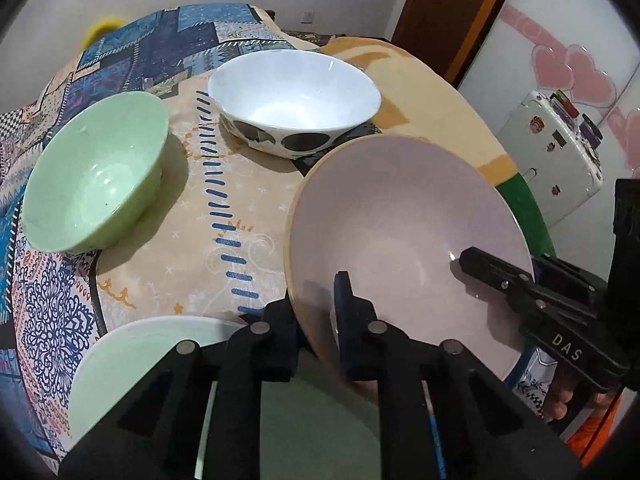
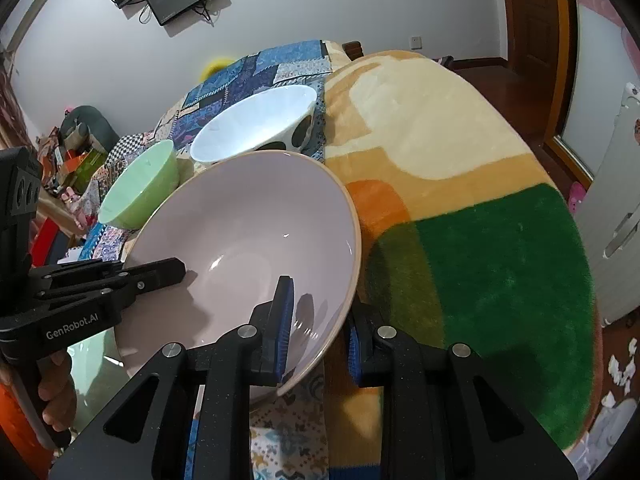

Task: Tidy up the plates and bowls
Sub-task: 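Grasp the rim of the pink deep plate with both tools, then lift the pink plate and set it down beside the plate stack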

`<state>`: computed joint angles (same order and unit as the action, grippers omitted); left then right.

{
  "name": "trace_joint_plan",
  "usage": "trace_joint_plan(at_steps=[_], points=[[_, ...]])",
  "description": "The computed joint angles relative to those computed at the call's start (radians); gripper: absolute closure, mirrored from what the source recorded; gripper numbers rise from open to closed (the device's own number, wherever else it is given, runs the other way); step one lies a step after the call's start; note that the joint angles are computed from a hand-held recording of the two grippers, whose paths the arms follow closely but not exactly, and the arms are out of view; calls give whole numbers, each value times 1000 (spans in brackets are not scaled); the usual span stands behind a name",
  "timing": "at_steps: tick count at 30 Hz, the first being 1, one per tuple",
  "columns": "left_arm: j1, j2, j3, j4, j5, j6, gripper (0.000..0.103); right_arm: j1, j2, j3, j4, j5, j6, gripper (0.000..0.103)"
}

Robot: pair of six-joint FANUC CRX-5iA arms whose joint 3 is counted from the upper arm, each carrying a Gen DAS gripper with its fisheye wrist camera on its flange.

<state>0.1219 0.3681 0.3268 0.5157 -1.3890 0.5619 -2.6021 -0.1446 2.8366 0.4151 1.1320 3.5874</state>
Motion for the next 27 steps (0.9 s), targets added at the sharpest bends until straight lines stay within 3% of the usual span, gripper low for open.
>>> trace_joint_plan(at_steps=[14,27], points=[[48,-86,-51,77,-29,-55,88,79,3,-97,105,101,-29,82],[183,-171,-91,165,-70,-123,88,171,-87,-275,184,167,10,82]])
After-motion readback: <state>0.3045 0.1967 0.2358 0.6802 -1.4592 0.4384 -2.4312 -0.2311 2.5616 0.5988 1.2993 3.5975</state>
